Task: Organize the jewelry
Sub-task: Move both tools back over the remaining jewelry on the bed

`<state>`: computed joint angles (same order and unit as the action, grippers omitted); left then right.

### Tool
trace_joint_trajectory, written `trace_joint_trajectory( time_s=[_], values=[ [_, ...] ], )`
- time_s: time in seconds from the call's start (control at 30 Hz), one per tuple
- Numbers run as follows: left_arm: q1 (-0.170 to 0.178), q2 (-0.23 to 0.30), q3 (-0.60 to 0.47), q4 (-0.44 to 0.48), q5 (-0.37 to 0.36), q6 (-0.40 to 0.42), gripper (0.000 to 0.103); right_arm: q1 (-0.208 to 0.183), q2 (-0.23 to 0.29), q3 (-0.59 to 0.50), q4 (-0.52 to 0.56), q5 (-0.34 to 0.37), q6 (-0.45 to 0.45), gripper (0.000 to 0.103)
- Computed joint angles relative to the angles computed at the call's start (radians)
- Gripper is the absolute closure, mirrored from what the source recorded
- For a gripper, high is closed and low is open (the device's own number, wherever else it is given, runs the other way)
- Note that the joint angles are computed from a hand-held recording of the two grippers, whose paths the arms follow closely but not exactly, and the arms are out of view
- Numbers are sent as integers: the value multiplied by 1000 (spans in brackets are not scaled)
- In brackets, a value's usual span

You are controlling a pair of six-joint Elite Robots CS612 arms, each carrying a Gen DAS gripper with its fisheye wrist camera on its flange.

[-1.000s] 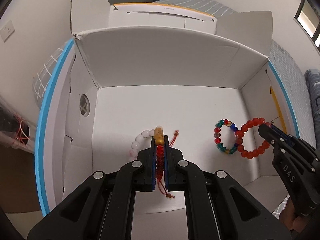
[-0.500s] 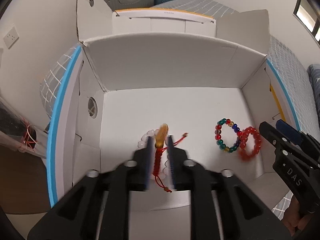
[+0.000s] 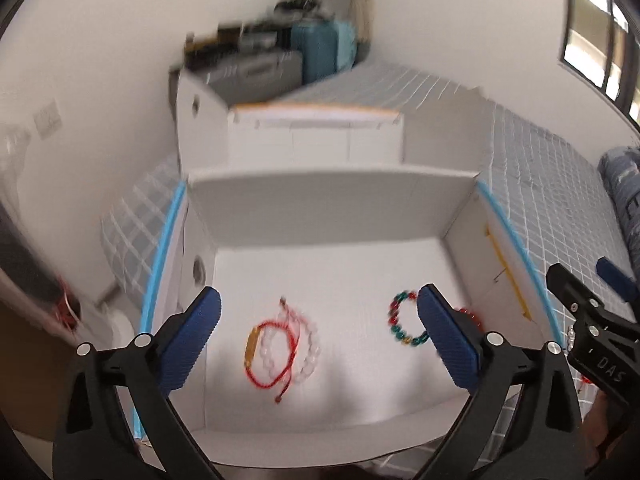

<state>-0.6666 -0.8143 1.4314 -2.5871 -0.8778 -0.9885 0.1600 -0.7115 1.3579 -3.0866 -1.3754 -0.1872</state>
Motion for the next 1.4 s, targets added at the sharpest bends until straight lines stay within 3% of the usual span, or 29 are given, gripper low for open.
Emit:
trace_joint_trajectory(
  time_s=[0.27,0.63,0.93,1.4],
  values=[
    [-38,49,-77,-94,9,142,6,-62,-39,72,-83,-26,23,7],
    [-73,164,-257,-153,-79,311,6,-164,-58,126,-100,-54,57,7],
    [-91,289,-464,-98,-171,395,6,-230,-42,143,-92,-94,88,7],
    [-120,451,-719,45,-277,446,6,-317,-16,175,-81,-103,159,7]
  ],
)
